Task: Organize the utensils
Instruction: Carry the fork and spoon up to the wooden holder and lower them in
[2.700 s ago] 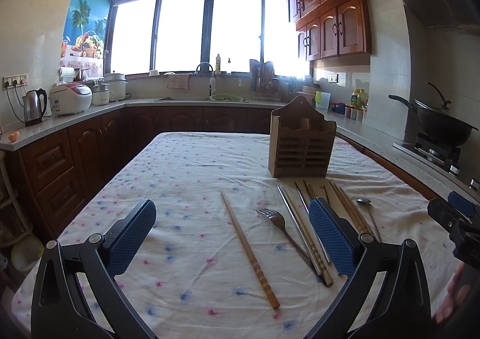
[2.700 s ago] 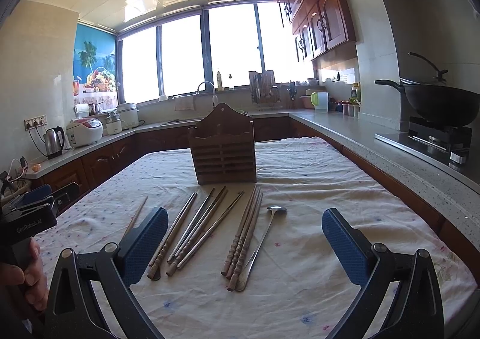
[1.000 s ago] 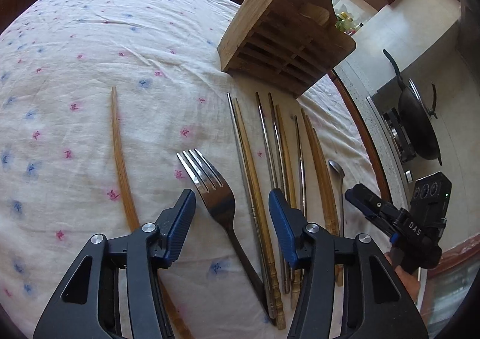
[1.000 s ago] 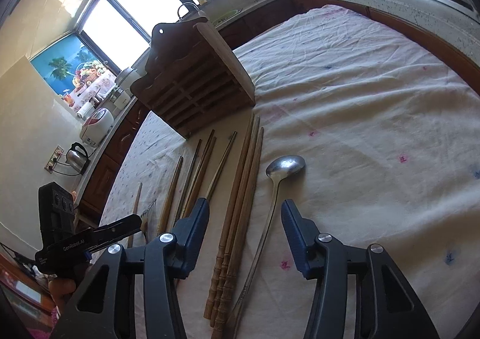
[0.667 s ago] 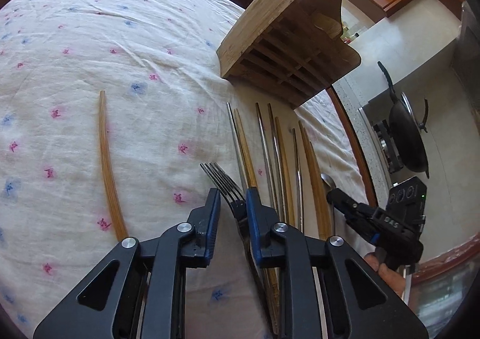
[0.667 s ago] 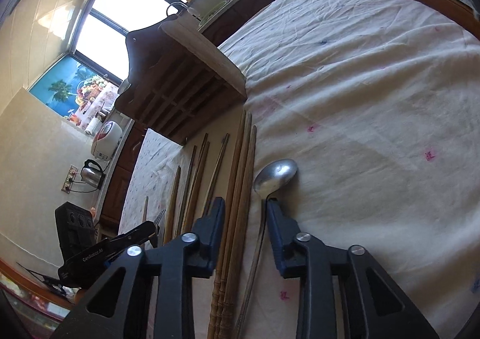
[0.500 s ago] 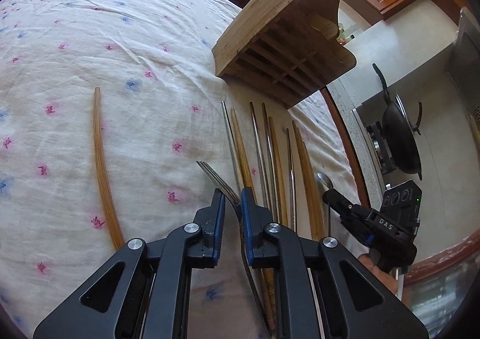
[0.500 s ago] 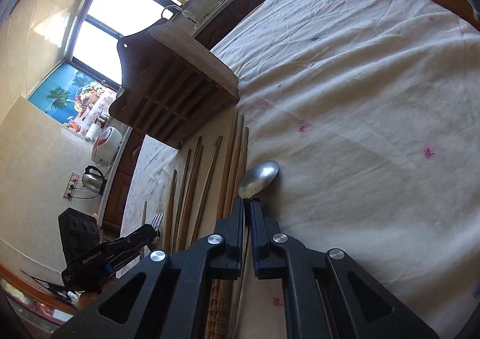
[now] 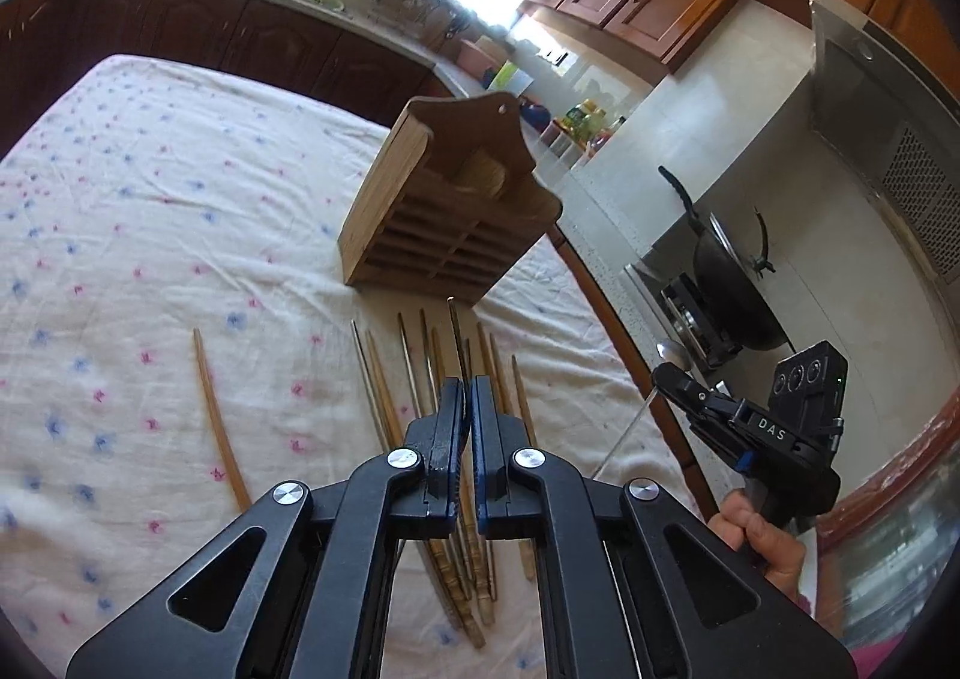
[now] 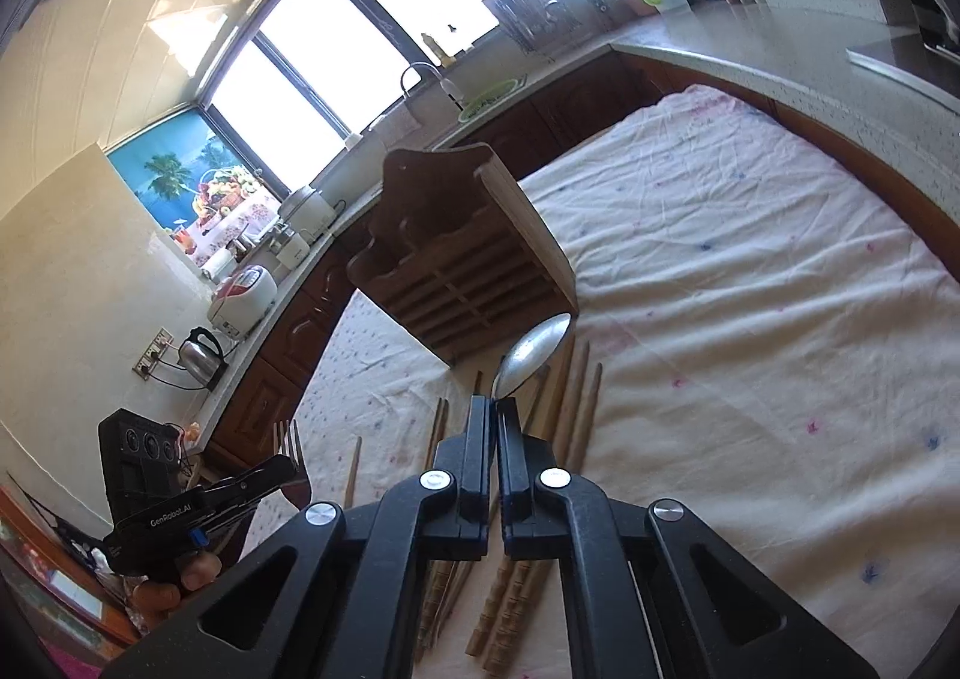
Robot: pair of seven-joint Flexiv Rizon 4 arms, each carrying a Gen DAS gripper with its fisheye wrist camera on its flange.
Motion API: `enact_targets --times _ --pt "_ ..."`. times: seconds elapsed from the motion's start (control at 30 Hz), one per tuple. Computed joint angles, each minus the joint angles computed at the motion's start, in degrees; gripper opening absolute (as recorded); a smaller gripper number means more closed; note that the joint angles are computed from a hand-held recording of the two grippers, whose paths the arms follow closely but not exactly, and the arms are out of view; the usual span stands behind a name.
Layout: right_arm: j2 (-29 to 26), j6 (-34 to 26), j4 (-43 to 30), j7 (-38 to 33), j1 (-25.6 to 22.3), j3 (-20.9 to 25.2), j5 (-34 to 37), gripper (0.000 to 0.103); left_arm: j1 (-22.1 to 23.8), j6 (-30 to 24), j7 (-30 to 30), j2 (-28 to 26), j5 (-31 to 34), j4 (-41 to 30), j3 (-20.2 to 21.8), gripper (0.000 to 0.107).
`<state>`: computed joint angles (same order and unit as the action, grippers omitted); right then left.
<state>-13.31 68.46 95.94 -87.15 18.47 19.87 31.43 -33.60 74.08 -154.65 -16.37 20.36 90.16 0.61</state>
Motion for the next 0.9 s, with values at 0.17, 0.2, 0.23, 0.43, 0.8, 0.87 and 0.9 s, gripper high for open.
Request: enact_targets --times 0.17,0.2,0.23,0.43,0.8,0.87,0.9 --pt "0.18 4.47 -0.78 1.66 2.2 -1.08 -5.13 0.002 -1.6 -0.49 -4.06 1.14 6.13 -2.23 2.49 0.002" --pt "0.13 5.37 -0.84 2.32 2.64 -1.31 -6.52 0.002 -1.9 -1.23 -4.91 1.37 7.68 -2.86 2.81 0.002" --pt "-0.06 6.03 -1.13 2.68 2.87 -1.36 -7.66 0.002 -1.99 -1.86 -5.58 1.5 9.08 -3.47 2.9 0.002" --pt "-1.59 9.26 -2.37 5.69 3.87 -1.74 -14.51 0.002 -0.78 -2.86 -6.71 1.78 13.39 -5.94 1.72 0.002" --pt "-7.05 13.07 -8.91 10.97 5.2 -3.34 -24.89 0.002 1.53 0.8 -4.39 -2.16 13.49 -14.96 3.26 0.002" --pt "-8.72 13.38 -11.17 12.55 5.56 -4.24 -27.4 0.002 1.82 1.57 -3.15 -3.7 12.73 -17.61 3.95 0.002" --pt "-9.57 13.47 -12.39 13.31 5.74 -4.63 -28.57 0.002 2.05 2.18 -2.35 -4.61 12.09 -18.93 4.24 0.002"
